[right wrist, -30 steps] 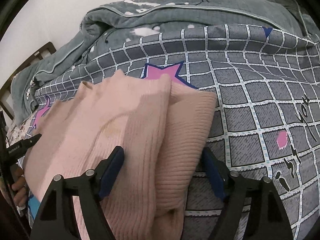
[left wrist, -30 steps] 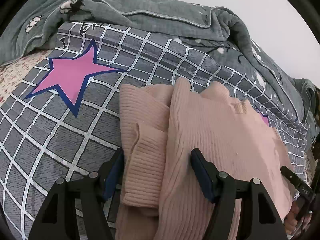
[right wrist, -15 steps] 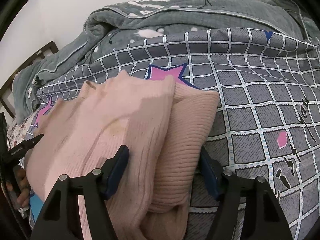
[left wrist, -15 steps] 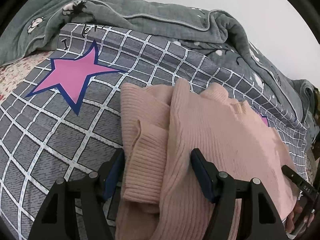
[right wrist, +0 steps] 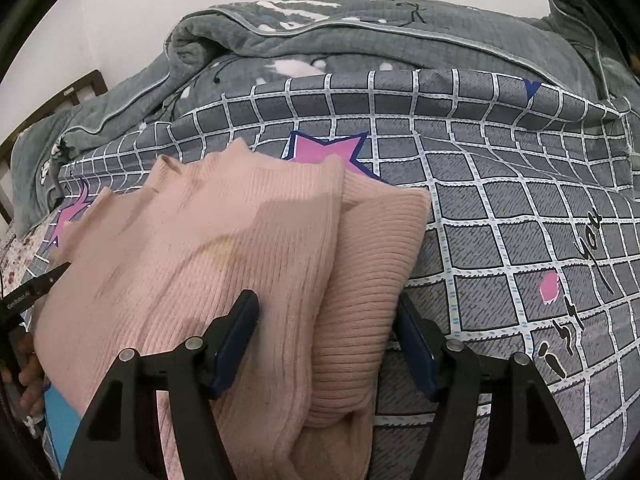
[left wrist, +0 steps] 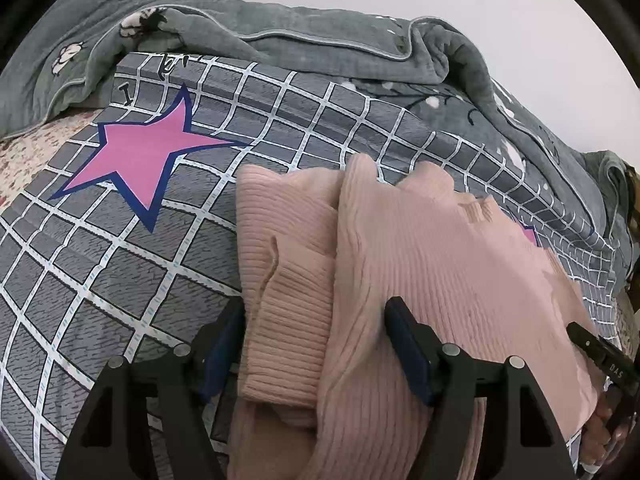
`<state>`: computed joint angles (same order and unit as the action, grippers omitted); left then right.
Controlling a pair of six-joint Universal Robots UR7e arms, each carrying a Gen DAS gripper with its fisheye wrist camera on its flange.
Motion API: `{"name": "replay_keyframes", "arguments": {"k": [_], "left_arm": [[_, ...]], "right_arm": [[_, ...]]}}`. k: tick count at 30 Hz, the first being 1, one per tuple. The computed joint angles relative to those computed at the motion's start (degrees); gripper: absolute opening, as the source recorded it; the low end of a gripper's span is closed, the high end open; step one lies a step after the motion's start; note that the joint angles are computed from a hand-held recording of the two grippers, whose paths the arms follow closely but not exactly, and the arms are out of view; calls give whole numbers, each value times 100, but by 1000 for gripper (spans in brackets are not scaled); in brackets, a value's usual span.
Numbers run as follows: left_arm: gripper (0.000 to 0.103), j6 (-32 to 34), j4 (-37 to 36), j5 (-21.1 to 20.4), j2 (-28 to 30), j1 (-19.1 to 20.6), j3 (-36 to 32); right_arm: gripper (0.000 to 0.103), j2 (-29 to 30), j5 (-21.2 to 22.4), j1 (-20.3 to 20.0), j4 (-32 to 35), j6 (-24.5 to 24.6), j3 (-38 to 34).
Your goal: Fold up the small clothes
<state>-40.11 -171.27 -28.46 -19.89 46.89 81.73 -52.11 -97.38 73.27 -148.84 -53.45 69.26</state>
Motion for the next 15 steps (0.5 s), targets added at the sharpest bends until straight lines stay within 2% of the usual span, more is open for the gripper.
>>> {"name": "replay_keyframes", "arguments": {"k": [15], "left_arm": [[70, 55, -113, -32, -4, -11, 41]], "right_arm": [[67, 4, 20, -7, 103, 44, -42]]}}
